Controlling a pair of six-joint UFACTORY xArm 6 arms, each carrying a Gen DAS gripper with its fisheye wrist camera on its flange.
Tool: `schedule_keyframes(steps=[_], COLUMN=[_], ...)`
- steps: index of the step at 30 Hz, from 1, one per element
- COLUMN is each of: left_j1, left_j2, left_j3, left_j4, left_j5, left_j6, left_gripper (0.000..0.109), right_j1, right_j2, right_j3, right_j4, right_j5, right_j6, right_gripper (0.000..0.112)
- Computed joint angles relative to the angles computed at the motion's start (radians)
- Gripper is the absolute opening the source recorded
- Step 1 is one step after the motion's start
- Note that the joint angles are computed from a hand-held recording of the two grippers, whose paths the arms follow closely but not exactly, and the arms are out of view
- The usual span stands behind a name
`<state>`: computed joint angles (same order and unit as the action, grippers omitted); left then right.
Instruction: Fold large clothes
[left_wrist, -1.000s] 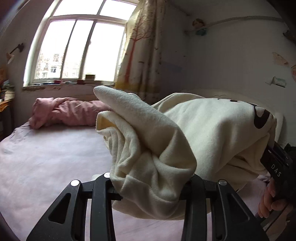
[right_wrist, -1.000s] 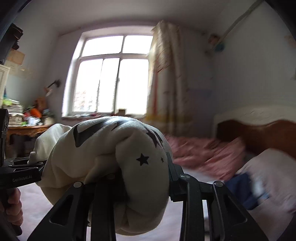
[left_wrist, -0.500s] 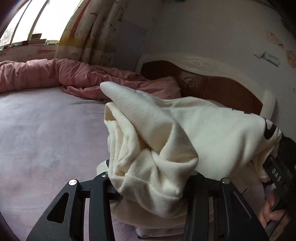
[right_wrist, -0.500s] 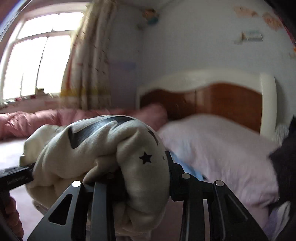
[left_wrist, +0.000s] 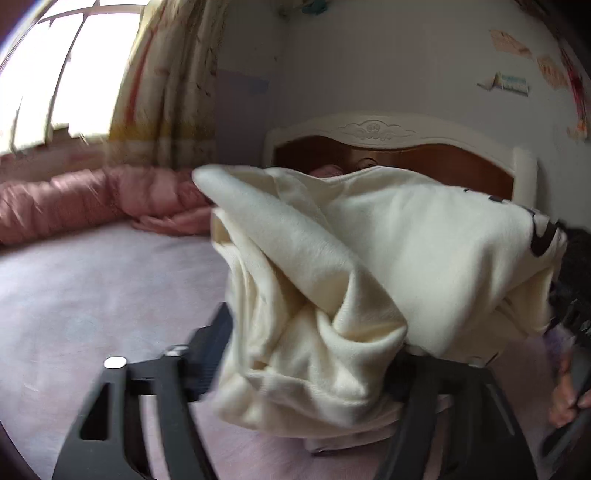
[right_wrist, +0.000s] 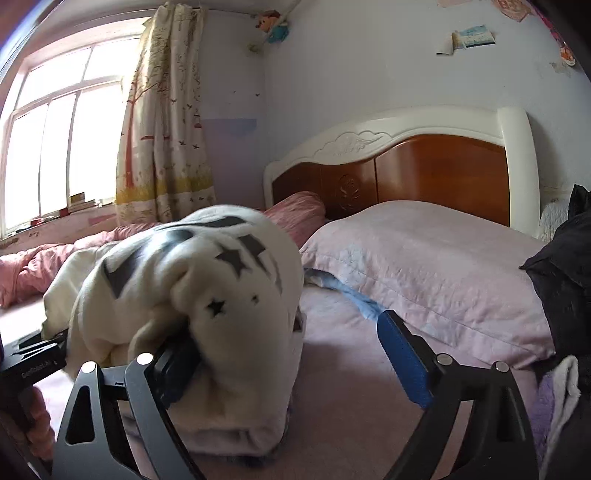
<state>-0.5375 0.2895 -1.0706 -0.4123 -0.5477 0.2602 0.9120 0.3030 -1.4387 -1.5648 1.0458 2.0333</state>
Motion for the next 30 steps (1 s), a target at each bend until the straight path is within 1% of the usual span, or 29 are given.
schedule_keyframes(steps=[1, 2, 3, 5, 6, 8, 9, 12, 14, 16, 17, 18, 20, 21, 23, 26, 30], left_j1=[-0.021, -0.033, -0.03, -0.024, -0.019, -0.025, -0.03, -0.036, -0.027, -0.035, -0.039, -0.039, -0.032, -0.035, -0.041, -0.044, -0.041], left_j2=[0.005, 0.002, -0.013, -0.059, -0.082, -0.12, -0.134, -0.169, -0.173, -0.151, -0.135, -0.132, -0.142, -0.136, -0.129, -0.124, -0.125], left_j3=[0.022, 0.047, 0.078, 0.125, 0.155, 0.219, 0.247, 0.334, 0.369, 0.389, 0.383, 0.376, 0.384, 0.385, 0.383, 0.385, 0.393], left_j4=[-0.063, -0.084, -0.065, -0.073, -0.06, -0.063, -0.069, -0.083, -0.093, -0.135, -0.163, -0.18, -0.164, -0.165, -0.172, -0.172, -0.165], left_j5=[-0.103, -0.19, -0.234, -0.233, -0.243, -0.299, -0.323, -0.4, -0.446, -0.491, -0.501, -0.492, -0.478, -0.489, -0.507, -0.518, -0.522], left_j6=[0.066, 0.091, 0.074, 0.064, 0.046, 0.056, 0.07, 0.089, 0.068, 0.052, 0.051, 0.054, 0.04, 0.041, 0.052, 0.056, 0.047], left_gripper=[0.103, 0.103, 0.103, 0.103, 0.103, 0.103, 0.103, 0.103, 0.103, 0.103, 0.103, 0.103, 0.103, 0.103, 0.103, 0.103, 0.103], right_j1=[0.015, 0.027, 0.039, 0.077, 0.101, 0.145, 0.161, 0.18, 0.183, 0.179, 0.17, 0.159, 0.153, 0.151, 0.152, 0.151, 0.162], right_j2=[-0.005, -0.011, -0.015, -0.024, -0.022, -0.013, -0.006, 0.032, 0.073, 0.118, 0.134, 0.149, 0.163, 0.16, 0.163, 0.187, 0.211], right_j3=[0.008, 0.017, 0.024, 0.044, 0.047, 0.038, 0.028, -0.019, -0.061, -0.09, -0.098, -0.108, -0.117, -0.113, -0.109, -0.144, -0.174], right_j4=[0.005, 0.003, -0.006, -0.027, -0.045, -0.076, -0.086, -0.099, -0.083, -0.086, -0.086, -0.083, -0.06, -0.059, -0.059, -0.024, -0.02], right_j5=[0.016, 0.028, 0.035, 0.078, 0.11, 0.159, 0.169, 0.142, 0.137, 0.125, 0.089, 0.054, 0.04, 0.034, 0.037, 0.041, 0.068], right_j6=[0.01, 0.02, 0.031, 0.061, 0.069, 0.051, 0.037, 0.04, 0.059, 0.084, 0.07, 0.052, 0.042, 0.052, 0.061, 0.016, -0.022], right_gripper=[0.092, 0.092, 0.093, 0.097, 0.103, 0.103, 0.103, 0.103, 0.103, 0.103, 0.103, 0.103, 0.103, 0.103, 0.103, 0.103, 0.103])
